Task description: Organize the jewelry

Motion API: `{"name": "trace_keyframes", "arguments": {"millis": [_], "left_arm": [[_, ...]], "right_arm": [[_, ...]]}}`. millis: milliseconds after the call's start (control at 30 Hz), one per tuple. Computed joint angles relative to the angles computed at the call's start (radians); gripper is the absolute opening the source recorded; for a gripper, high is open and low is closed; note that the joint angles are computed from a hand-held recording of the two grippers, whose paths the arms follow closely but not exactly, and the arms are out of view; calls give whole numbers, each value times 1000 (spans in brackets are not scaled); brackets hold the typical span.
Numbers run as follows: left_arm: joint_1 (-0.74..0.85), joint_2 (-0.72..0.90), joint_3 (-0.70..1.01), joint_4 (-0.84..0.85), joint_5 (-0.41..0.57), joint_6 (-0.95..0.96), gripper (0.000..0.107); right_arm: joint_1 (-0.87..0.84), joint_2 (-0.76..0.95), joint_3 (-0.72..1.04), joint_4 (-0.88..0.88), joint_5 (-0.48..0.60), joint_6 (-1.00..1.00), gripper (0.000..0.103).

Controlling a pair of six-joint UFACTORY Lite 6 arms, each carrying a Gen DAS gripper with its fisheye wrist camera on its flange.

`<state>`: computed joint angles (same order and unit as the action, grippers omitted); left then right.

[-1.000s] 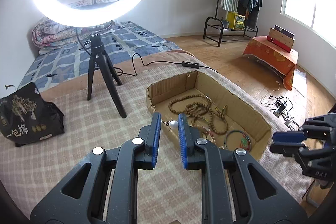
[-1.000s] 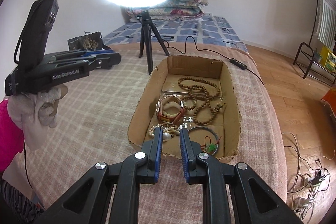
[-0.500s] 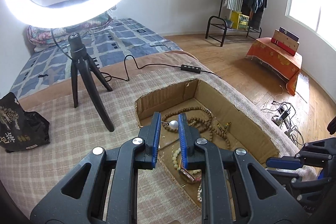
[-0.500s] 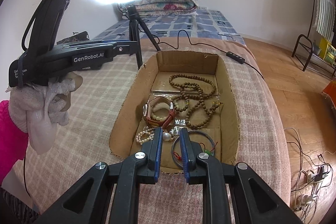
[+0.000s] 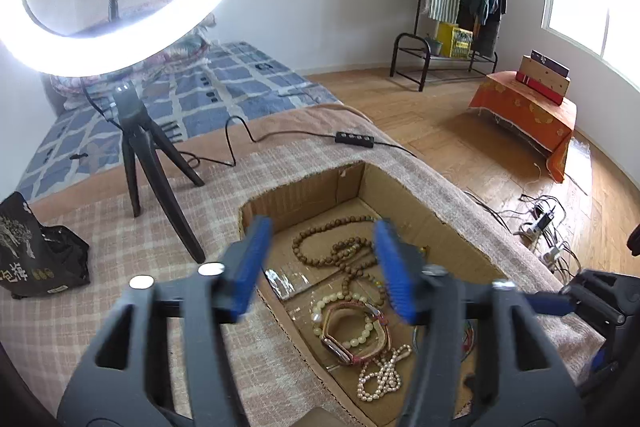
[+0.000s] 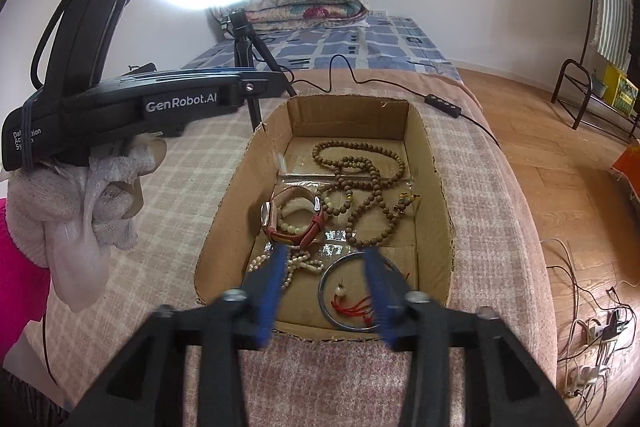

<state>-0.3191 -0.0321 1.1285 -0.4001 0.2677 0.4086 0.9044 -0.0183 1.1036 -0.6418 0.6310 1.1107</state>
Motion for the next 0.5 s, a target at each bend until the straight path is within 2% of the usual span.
{"name": "trace_keyframes", "arguments": {"millis": [33, 67, 367, 500], "left_arm": [[-5, -10, -9, 22, -14, -23, 71], [-5, -14, -9, 22, -11, -24, 73], [-5, -27, 4, 89, 9, -104, 85], [3, -44, 6, 105, 32, -120, 86]], "right_arm": [[12, -3, -4, -31, 10, 33, 86], [25, -7, -6, -61, 20, 65, 88], [59, 25, 35, -90, 86, 105, 102], [80, 27, 53, -101, 125, 127, 102]]}}
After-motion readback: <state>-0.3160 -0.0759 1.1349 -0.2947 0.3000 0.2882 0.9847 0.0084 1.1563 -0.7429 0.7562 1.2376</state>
